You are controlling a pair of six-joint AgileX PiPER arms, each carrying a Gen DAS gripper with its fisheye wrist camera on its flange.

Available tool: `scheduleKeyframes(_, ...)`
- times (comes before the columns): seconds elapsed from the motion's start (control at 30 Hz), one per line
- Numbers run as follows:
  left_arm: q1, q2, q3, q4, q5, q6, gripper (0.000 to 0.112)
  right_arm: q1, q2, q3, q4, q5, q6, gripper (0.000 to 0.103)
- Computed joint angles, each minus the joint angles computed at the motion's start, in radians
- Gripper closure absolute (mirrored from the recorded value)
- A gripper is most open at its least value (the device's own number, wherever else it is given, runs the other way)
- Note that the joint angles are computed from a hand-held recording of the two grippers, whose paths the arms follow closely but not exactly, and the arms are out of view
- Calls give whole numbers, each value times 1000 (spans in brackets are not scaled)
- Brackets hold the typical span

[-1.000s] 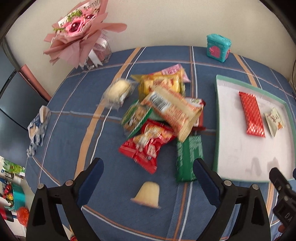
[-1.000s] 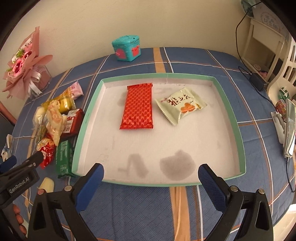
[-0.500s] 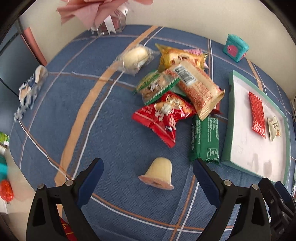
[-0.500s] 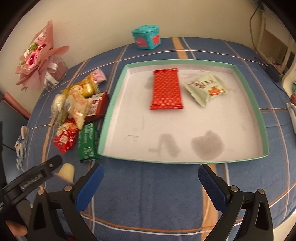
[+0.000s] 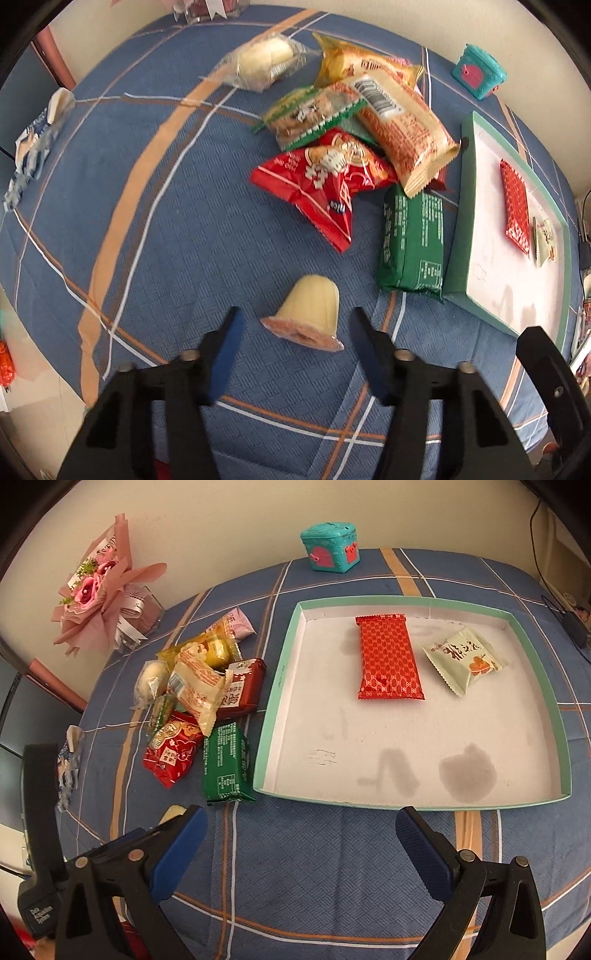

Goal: Organize snacks
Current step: 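Grasp the pudding cup with the left gripper while the right gripper grasps the green biscuit pack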

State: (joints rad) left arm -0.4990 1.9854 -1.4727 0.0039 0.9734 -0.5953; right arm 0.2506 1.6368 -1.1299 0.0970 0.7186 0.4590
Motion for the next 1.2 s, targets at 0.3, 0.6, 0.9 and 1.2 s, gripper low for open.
scheduleKeyframes(0.3,11,8,21,-62,-22,31,65,5,59,-60,67,-12,-74,0)
scheduleKeyframes(0.6,42,22,24,-83,-44,69,67,6,144,-134,188,-40,-185,18)
scheduleKeyframes(0.9,92,25,24,-118,-57,124,67,64,227,-243,187,-18,-225,42)
scheduleKeyframes(1.2,153,21,38,-75,-86,97,67,89,309,-322,162,26,-195,50)
